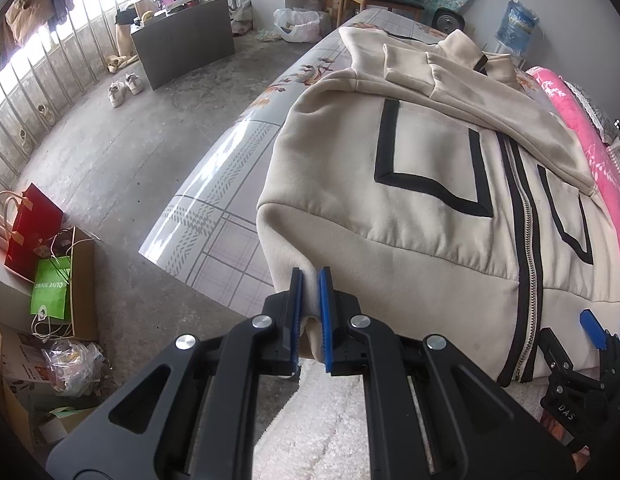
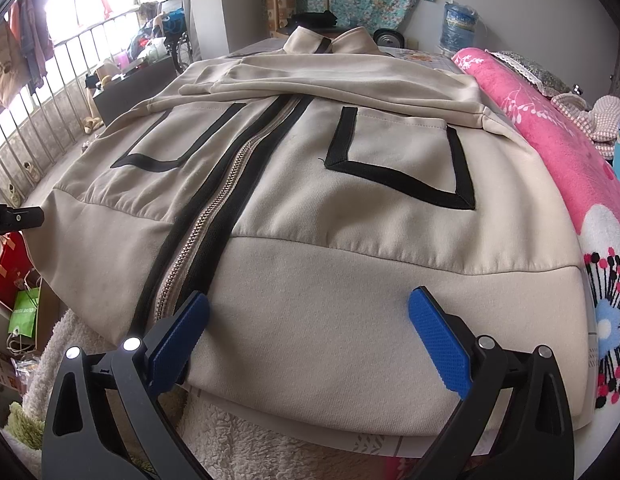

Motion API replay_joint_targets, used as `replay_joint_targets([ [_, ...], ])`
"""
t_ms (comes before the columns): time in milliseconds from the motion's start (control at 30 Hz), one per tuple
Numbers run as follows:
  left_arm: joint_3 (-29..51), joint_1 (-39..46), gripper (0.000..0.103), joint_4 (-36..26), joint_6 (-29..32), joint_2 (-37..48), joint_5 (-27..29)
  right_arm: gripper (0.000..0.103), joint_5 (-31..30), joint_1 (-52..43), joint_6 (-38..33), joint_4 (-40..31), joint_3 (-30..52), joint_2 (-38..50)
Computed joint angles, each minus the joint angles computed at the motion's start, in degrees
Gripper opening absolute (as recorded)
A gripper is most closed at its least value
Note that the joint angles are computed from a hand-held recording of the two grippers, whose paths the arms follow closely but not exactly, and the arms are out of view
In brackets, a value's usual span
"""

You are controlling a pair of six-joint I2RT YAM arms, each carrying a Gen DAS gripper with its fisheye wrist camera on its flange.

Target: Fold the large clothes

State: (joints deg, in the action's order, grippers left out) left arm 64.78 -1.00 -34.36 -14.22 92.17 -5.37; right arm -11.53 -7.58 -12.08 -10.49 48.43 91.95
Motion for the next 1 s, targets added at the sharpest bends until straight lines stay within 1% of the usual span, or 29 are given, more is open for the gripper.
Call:
replay_joint_targets([
  [300,0.3,-0.3,0.008,-0.1,-0.1,0.2,-0.4,0.097,0.0,0.0,-0.1,-0.1,0.1,0.0],
  [600,1.7,-1.6,0.008,-1.3,0.1,1.0,-1.9,0.097,-0.1,0.0,-0.1,-0.1,0.1,0.0],
  [1000,2.0,-1.8,0.008,-1.3,0.0,1.3,-2.1,0.097,-0.1,0.0,-0.2,-0.3,0.2,0.1],
])
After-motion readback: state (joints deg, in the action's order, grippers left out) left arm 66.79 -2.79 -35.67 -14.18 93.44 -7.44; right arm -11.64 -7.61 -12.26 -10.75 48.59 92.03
